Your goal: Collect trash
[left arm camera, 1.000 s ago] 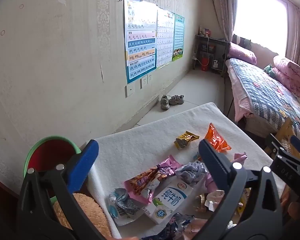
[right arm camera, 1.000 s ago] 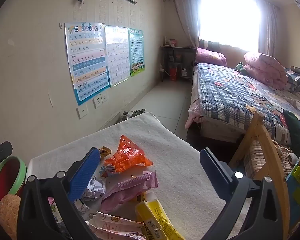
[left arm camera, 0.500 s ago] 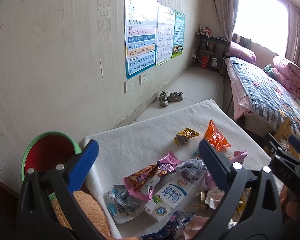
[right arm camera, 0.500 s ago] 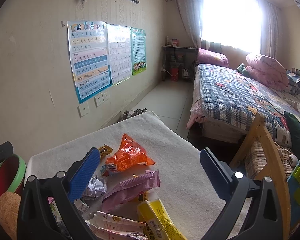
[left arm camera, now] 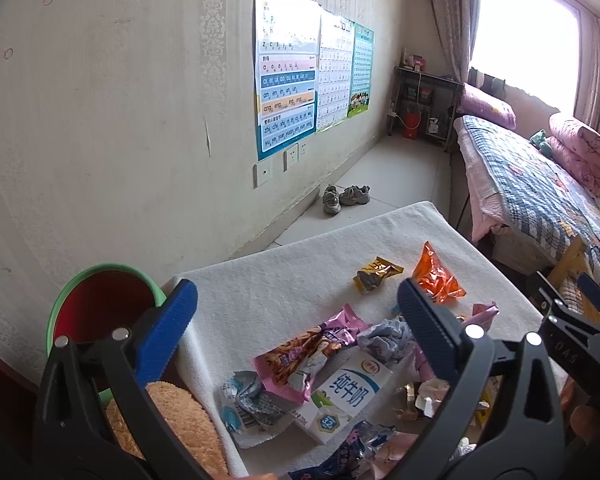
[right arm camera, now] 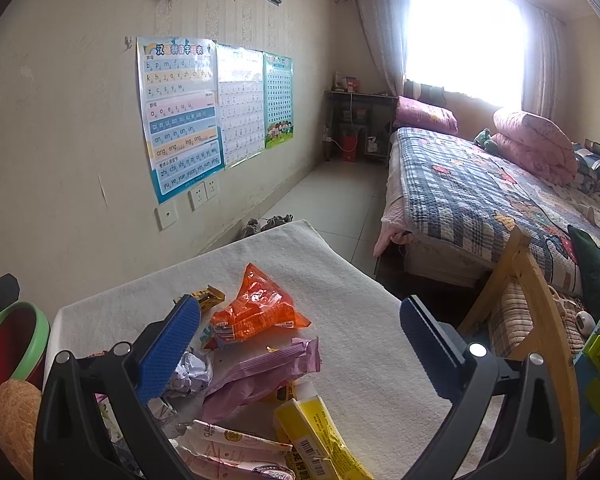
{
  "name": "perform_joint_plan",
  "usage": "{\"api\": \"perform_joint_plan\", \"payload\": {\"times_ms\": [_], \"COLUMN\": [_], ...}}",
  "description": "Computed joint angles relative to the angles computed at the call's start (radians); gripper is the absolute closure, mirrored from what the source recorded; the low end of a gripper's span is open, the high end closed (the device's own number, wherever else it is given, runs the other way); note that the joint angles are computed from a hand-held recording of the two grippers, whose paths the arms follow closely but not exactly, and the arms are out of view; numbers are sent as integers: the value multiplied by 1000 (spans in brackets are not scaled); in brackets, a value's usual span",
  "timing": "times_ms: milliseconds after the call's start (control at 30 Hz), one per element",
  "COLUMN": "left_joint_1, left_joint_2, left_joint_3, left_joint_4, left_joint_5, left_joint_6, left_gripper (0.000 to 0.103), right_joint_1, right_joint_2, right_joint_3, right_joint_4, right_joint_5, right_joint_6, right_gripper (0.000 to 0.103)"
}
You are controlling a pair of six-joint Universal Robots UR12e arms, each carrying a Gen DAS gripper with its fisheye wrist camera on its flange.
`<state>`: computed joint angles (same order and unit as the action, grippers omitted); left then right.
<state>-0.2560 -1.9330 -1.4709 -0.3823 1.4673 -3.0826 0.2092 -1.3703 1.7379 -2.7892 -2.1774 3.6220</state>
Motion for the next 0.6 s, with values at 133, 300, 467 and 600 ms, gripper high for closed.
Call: {"api": "perform_joint_plan", "payload": {"times_ms": [133,300,467,600], "left_joint_1": [1,1,-1,-2], "left_joint_2": [0,-1,0,1], "left_joint_3": [1,3,1,1], "left_joint_4": [0,-4,-2,-6], "left_joint_5": [0,-1,5,4], "left_joint_6": [-1,-1,6,5], "left_gripper": [5,5,5,5], "right_joint_1": [1,0,0,-1], "right_joint_2": [1,1,1,0], "right_joint_3": [-1,-1,0,3], "right_joint_4": [2,4,6,8], "right_joint_5": [1,2,1,-1], "right_joint_6": [1,2,5,5], "right_gripper": [7,7,7,7]}}
